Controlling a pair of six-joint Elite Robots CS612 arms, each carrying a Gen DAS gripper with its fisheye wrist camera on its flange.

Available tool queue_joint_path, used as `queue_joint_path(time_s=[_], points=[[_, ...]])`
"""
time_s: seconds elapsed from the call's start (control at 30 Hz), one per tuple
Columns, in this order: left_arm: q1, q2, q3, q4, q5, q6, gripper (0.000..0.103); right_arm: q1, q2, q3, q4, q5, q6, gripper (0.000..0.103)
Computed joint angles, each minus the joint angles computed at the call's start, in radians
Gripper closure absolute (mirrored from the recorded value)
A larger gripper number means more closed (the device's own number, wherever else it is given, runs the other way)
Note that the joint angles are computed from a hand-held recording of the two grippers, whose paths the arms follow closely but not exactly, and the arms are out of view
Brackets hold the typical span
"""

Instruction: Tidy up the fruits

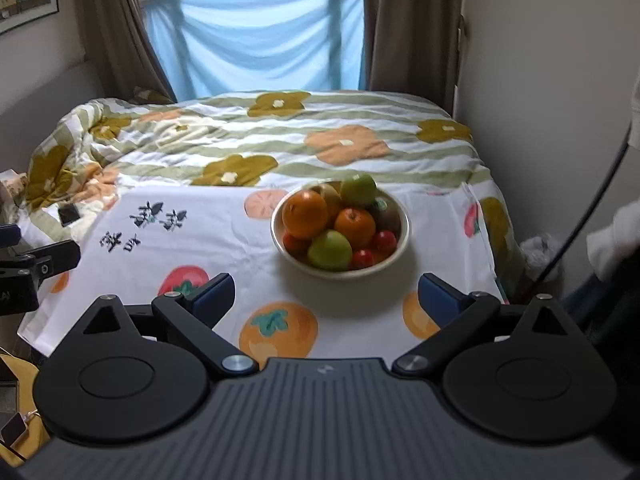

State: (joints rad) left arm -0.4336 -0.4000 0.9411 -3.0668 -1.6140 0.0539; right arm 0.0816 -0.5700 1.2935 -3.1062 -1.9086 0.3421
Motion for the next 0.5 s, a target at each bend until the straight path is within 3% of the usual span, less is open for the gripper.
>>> queue_joint_path(time_s=[0.5], points=[[0.009, -0.017, 0.037, -0.020, -0.005, 0.013, 0.000, 0.012, -0.015, 0.022, 0.022, -0.011, 0.062, 0.000]])
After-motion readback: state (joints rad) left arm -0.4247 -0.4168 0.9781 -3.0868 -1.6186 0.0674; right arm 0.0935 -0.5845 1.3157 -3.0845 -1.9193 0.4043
